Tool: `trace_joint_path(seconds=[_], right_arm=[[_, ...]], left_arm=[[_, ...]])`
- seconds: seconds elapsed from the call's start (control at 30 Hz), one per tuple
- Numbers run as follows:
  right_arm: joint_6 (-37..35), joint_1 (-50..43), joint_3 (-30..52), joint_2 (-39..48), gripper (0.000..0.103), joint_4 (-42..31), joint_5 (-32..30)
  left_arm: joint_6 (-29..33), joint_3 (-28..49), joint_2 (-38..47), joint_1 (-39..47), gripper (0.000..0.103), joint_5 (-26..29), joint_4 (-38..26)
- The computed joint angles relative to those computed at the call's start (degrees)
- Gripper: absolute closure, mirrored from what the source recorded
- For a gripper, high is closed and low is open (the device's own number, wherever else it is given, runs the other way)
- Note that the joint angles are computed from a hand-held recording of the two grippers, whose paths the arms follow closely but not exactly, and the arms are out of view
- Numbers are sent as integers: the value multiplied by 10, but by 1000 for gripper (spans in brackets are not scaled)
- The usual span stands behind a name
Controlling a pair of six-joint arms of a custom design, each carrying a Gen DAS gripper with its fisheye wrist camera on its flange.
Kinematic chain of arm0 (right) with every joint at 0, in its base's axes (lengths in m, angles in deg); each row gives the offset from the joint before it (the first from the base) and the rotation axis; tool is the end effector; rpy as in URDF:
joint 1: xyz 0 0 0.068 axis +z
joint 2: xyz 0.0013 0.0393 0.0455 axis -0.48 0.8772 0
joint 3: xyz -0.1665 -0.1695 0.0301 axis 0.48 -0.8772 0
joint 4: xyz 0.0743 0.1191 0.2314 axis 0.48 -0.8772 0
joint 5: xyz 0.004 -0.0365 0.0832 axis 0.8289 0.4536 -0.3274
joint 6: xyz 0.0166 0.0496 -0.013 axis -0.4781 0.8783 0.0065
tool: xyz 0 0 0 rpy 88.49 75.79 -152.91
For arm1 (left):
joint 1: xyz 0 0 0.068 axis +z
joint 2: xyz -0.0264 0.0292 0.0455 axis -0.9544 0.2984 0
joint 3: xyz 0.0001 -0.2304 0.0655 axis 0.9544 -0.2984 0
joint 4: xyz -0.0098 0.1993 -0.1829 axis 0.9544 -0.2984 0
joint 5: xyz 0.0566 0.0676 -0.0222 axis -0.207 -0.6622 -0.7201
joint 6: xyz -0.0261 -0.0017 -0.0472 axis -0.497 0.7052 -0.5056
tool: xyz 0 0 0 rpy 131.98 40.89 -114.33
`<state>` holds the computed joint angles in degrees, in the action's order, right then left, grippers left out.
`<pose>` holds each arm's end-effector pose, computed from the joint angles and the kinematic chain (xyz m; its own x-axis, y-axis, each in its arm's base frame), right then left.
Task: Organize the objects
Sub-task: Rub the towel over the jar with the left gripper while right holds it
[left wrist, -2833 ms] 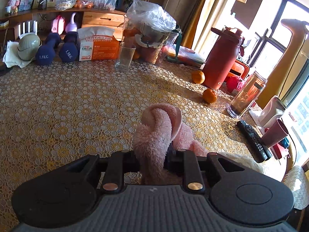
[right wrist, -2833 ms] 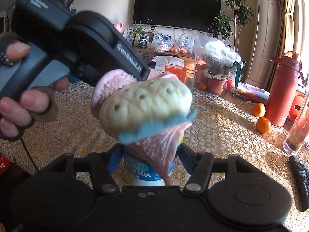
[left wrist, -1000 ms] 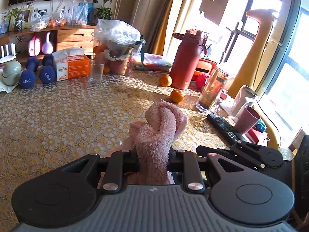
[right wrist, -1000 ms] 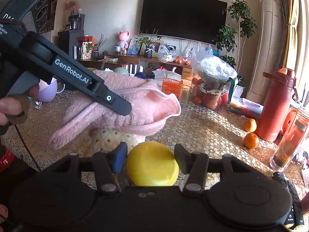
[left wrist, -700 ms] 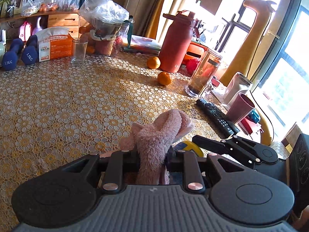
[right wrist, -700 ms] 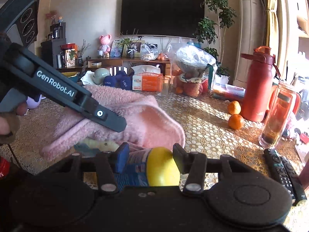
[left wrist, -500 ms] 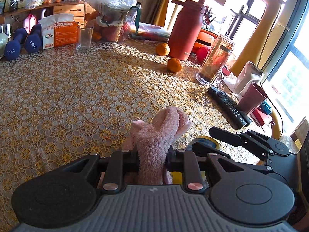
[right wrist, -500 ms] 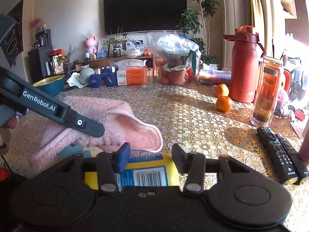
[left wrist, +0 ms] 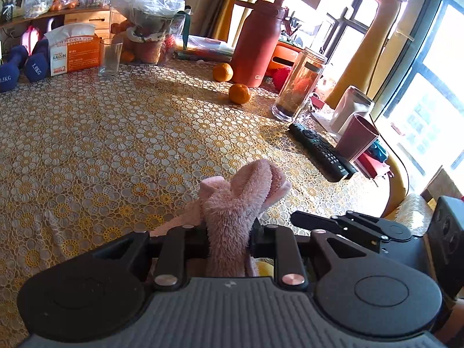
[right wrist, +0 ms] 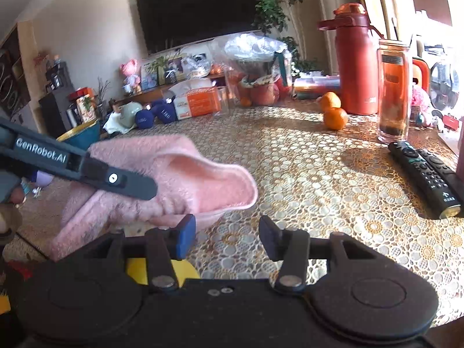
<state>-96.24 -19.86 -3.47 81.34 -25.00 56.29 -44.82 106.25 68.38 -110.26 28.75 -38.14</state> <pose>0.3307 0.0710 0.1767 -0.5027 -0.2415 -0.8301 -0.6600 0.7273 0.1881 0.2730 -0.1991 0.2369 -0.7116 -0.1973 -0.6743 0.0191 0.9540 -0.2993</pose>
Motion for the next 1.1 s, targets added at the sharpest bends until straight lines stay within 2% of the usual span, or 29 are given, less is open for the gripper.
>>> trace_joint_path(seconds=[0.1, 0.17, 0.33, 0.43, 0.5, 0.57, 0.6, 0.67, 0.77, 0.83, 0.87, 0.93, 1.1], right_arm=[[-29, -12, -4, -16, 56, -42, -18], [-47, -27, -5, -28, 54, -80, -33], [-139, -75, 9, -36, 50, -220, -135], [-141, -67, 23, -24, 49, -248, -161], [-144, -46, 31, -21, 39, -263, -154], [-149, -25, 38, -10, 34, -263, -137], [-140, -16, 40, -4, 30, -252, -131], [-110, -5, 51, 15, 28, -236, -120], [-65, -3, 72, 45, 29, -228, -123], [-52, -2, 74, 50, 31, -223, -123], [-49, -1, 70, 48, 37, -217, -119], [-45, -5, 70, 50, 38, -217, -122], [-38, 8, 13, -12, 39, -166, -88]], left_arm=[[-49, -54, -43, 3, 80, 20, 20], [-40, -63, -58, -4, 80, 13, 9], [-22, -62, -65, 1, 80, 19, 2], [-18, -64, -68, 5, 80, 26, -4], [-16, -65, -68, 6, 80, 28, -1], [-13, -67, -68, 6, 80, 30, 2], [-12, -69, -68, 6, 80, 31, 4], [-10, -75, -72, 8, 80, 35, 8], [-6, -80, -77, 9, 80, 38, 9], [-6, -81, -77, 8, 80, 37, 9], [-6, -82, -77, 9, 80, 38, 10], [-8, -82, -79, 9, 80, 39, 10], [-4, -76, -97, -5, 81, 22, -4]])
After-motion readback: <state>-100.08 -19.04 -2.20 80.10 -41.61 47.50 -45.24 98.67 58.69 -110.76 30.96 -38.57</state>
